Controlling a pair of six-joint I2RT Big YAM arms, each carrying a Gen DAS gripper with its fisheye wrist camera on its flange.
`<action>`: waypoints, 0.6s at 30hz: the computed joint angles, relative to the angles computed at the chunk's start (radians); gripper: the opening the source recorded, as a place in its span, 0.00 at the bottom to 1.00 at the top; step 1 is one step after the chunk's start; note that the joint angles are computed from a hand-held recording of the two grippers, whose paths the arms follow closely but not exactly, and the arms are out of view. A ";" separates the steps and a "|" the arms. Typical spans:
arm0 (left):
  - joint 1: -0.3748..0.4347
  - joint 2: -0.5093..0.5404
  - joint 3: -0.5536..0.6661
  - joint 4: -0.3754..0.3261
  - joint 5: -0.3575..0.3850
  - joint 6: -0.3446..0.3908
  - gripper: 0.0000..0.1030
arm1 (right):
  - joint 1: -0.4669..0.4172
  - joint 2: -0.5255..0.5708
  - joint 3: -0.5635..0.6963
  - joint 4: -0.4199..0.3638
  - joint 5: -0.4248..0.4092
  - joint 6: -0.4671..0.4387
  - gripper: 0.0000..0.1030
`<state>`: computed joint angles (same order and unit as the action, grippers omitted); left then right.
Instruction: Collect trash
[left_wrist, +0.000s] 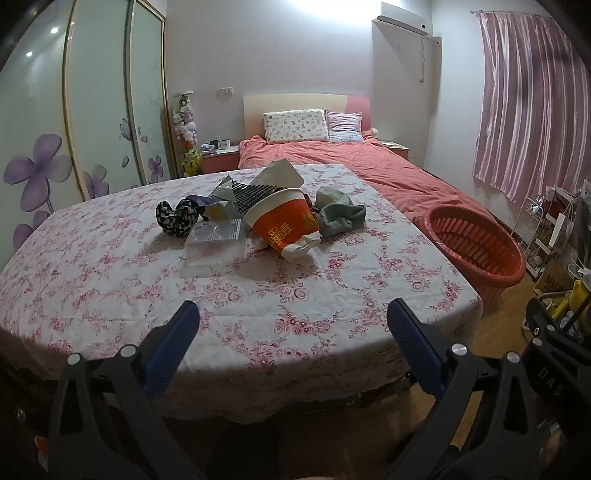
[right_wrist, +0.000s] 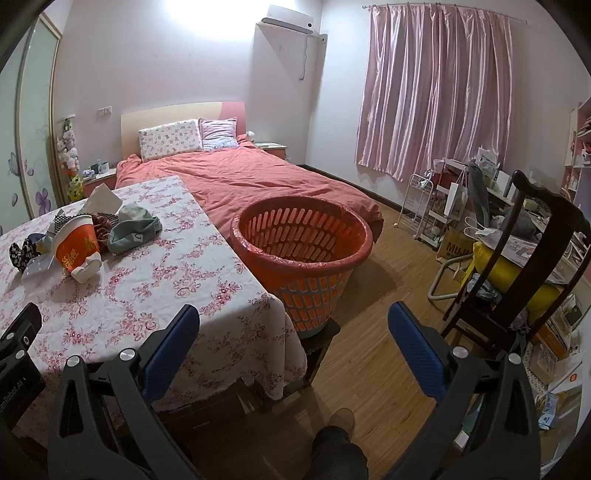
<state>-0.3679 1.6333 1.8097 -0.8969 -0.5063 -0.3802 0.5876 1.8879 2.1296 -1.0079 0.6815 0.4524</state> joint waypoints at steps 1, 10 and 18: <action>-0.001 0.001 0.000 0.000 -0.004 0.004 0.96 | 0.000 0.000 0.000 0.000 0.000 0.000 0.98; -0.001 0.000 0.000 0.000 -0.002 0.002 0.96 | 0.000 -0.002 -0.004 0.003 -0.003 0.003 0.98; 0.000 0.000 0.000 0.000 -0.001 0.001 0.96 | 0.000 -0.001 -0.005 0.003 -0.003 0.003 0.98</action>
<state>-0.3682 1.6337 1.8098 -0.8970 -0.5074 -0.3789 0.5875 1.8867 2.1249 -1.0046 0.6784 0.4558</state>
